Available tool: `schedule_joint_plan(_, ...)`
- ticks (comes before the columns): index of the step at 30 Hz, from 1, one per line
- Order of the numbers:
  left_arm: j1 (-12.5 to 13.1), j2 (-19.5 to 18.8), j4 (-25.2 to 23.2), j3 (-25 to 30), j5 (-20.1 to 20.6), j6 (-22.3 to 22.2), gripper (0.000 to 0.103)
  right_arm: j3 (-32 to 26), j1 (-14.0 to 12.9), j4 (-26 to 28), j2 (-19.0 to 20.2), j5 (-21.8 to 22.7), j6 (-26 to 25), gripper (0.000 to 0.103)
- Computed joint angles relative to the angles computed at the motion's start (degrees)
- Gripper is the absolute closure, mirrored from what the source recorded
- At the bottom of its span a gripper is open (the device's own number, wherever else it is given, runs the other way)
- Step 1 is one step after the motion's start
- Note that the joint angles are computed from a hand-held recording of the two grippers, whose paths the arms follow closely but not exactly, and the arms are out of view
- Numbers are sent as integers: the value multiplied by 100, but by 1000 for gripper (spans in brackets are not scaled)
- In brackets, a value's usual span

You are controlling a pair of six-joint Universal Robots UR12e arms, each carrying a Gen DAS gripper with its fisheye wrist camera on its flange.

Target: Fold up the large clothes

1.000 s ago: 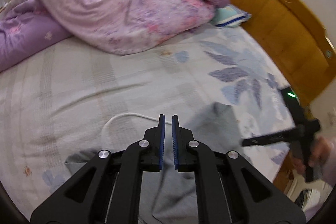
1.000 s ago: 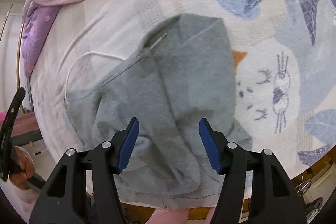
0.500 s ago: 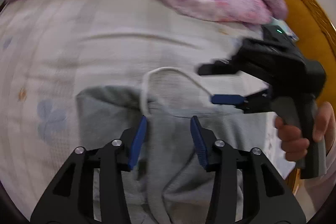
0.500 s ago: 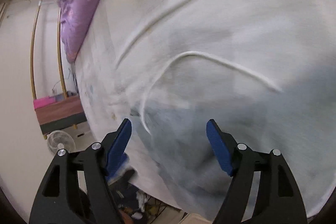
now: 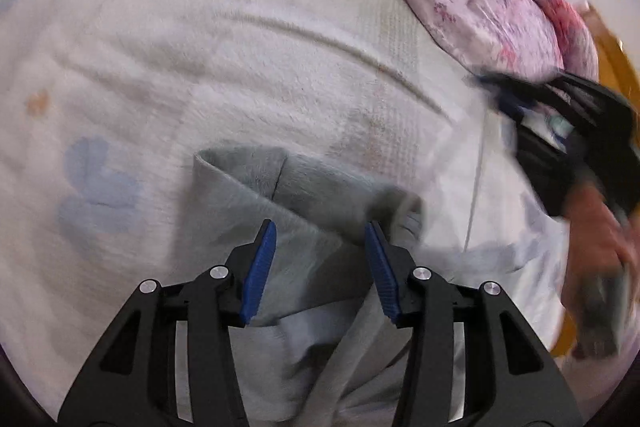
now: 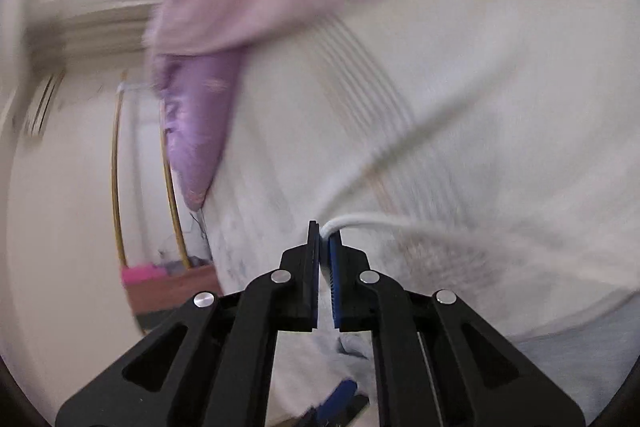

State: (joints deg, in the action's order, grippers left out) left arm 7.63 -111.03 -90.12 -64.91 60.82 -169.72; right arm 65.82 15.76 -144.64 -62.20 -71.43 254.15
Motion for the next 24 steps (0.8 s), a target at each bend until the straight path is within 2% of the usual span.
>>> schedule_joint_plan(3,-58,-146,-187,89,68,-56,56,-8,91,475,-362,-171,-877,98)
schedule_joint_plan(4,-103,-223,-355,147,215,-42,56,58,133,660,-519,-204,-1139,98)
schedule_joint_plan(6,-158,-223,-199,61,421,-63,57,294,202,723,-770,-77,-1276,98)
schedule_joint_plan(9,-192,-218,-72,19,550,-40,57,478,407,1269,-1035,-67,-1606,98)
schedule_joint_plan(11,-214,-233,-27,28,683,-14,56,824,553,1298,-1242,38,-1255,98)
schedule_joint_plan(13,-229,-250,29,38,766,30,56,1234,671,1262,-1462,207,-554,98)
schedule_joint_plan(15,-244,-273,34,64,815,64,56,1463,774,1698,-1610,447,-88,98)
schedule_joint_plan(17,-251,-289,42,91,869,112,58,1797,822,1779,-1741,1095,540,97)
schedule_joint_plan(18,-254,-287,66,82,887,128,58,1846,834,2107,-1740,1588,520,95)
schedule_joint_plan(20,-243,-282,61,81,909,137,58,1694,864,3039,-1687,2133,-19,95)
schedule_joint_plan(21,-249,-292,30,115,948,130,58,1643,870,3263,-1696,2228,-132,95)
schedule_joint_plan(22,-250,-295,-18,148,989,129,58,1651,850,3248,-1730,2316,-173,94)
schedule_joint_plan(24,-244,-282,-99,189,990,134,58,1578,791,3233,-1772,2131,-298,90)
